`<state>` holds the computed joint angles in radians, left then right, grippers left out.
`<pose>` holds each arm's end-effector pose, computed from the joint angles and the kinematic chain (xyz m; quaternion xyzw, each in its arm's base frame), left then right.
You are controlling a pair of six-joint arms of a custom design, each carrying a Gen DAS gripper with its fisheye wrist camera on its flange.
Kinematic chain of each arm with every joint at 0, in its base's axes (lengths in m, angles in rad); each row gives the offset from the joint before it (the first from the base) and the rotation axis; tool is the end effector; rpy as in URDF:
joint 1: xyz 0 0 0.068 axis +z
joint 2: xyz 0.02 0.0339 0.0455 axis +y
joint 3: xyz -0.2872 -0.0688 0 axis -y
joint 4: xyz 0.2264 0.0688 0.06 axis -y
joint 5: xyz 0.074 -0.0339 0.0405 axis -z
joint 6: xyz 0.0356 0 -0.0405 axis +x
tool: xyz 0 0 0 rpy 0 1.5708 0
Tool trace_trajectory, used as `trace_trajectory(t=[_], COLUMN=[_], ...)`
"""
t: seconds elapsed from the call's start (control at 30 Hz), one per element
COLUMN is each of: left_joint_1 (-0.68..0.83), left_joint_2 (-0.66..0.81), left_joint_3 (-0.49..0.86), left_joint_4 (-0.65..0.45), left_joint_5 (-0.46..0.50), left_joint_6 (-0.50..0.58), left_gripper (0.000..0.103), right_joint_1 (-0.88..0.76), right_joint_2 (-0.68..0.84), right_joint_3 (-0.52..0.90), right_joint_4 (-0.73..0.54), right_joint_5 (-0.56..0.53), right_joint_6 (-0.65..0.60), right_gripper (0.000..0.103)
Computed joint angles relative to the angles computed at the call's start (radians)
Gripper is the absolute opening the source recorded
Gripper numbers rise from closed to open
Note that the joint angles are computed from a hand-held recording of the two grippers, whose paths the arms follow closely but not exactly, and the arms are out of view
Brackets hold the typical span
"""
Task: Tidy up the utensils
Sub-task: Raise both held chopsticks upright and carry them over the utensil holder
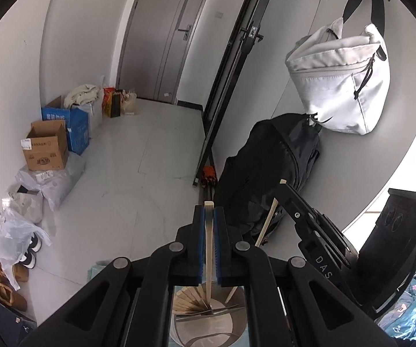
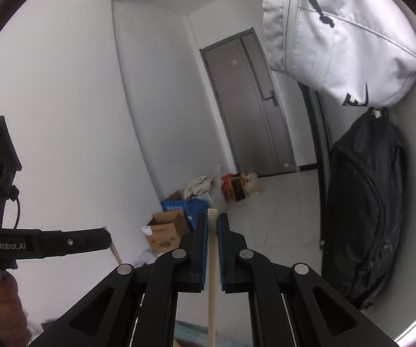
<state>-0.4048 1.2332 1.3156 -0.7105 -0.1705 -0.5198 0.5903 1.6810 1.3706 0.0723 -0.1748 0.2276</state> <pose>0.2173 -0.0865 0.3988 -0.0896 0.8840 -0.1339 0.4388 0.3218 0.2230 0.3612 -0.1943 0.7605 0.3078 0.5377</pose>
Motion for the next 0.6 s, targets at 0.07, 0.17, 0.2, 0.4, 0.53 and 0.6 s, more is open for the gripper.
trace_trajectory(t=[0.07, 0.17, 0.2, 0.4, 0.53, 0.6], left_joint_1=[0.004, 0.006, 0.007, 0.009, 0.0, 0.007], left_joint_2=[0.001, 0.005, 0.006, 0.015, 0.006, 0.002], left_joint_3=[-0.015, -0.03, -0.037, -0.044, -0.049, -0.051], left_joint_4=[0.009, 0.02, 0.023, 0.027, 0.022, 0.017], left_joint_5=[0.011, 0.018, 0.022, 0.057, 0.069, 0.085], left_joint_6=[0.005, 0.01, 0.01, 0.022, 0.023, 0.022], left_gripper=[0.002, 0.002, 0.002, 0.002, 0.002, 0.002], right_joint_1=[0.005, 0.006, 0.007, 0.006, 0.005, 0.007], right_joint_2=[0.004, 0.017, 0.019, 0.016, 0.006, -0.003], right_joint_3=[-0.004, -0.011, -0.015, -0.024, -0.033, -0.04], right_joint_4=[0.003, 0.013, 0.019, 0.018, 0.008, 0.003], right_joint_5=[-0.003, -0.013, -0.016, -0.034, -0.051, -0.063], right_joint_6=[-0.004, -0.005, -0.01, -0.036, -0.052, -0.06], right_gripper=[0.006, 0.006, 0.006, 0.006, 0.006, 0.006])
